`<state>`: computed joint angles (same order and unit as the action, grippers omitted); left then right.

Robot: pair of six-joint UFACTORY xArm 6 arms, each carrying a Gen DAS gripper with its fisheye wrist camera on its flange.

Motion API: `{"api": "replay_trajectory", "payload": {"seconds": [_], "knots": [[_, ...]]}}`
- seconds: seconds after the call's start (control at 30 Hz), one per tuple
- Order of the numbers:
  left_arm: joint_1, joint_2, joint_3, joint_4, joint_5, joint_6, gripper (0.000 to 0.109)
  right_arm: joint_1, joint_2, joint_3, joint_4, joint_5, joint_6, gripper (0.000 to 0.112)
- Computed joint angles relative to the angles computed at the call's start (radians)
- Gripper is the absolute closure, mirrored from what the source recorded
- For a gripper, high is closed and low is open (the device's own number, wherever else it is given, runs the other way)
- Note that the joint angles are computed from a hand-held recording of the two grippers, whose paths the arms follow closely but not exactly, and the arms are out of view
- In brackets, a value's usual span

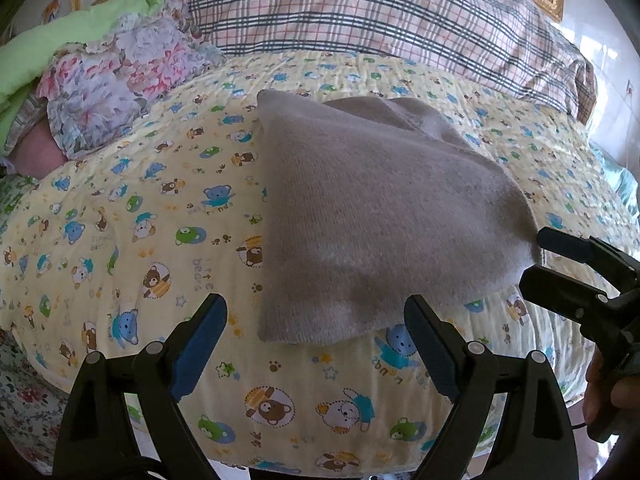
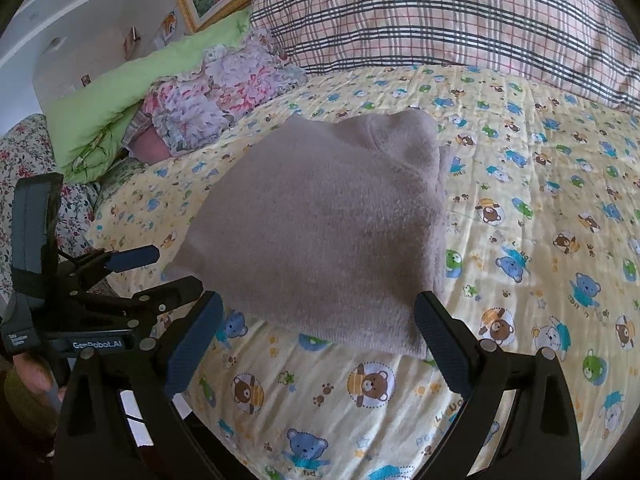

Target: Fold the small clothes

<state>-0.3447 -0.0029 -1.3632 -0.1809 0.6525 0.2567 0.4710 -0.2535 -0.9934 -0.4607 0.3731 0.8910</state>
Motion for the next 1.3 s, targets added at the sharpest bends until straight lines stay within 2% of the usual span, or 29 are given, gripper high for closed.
{"api": "replay_trajectory", "payload": {"seconds": [1.3], "knots": [[0.001, 0.046, -0.08, 0.012, 0.043, 0.009, 0.018, -0.016, 0.027, -0.042, 0.064, -0.002, -0.057, 0.016]]}}
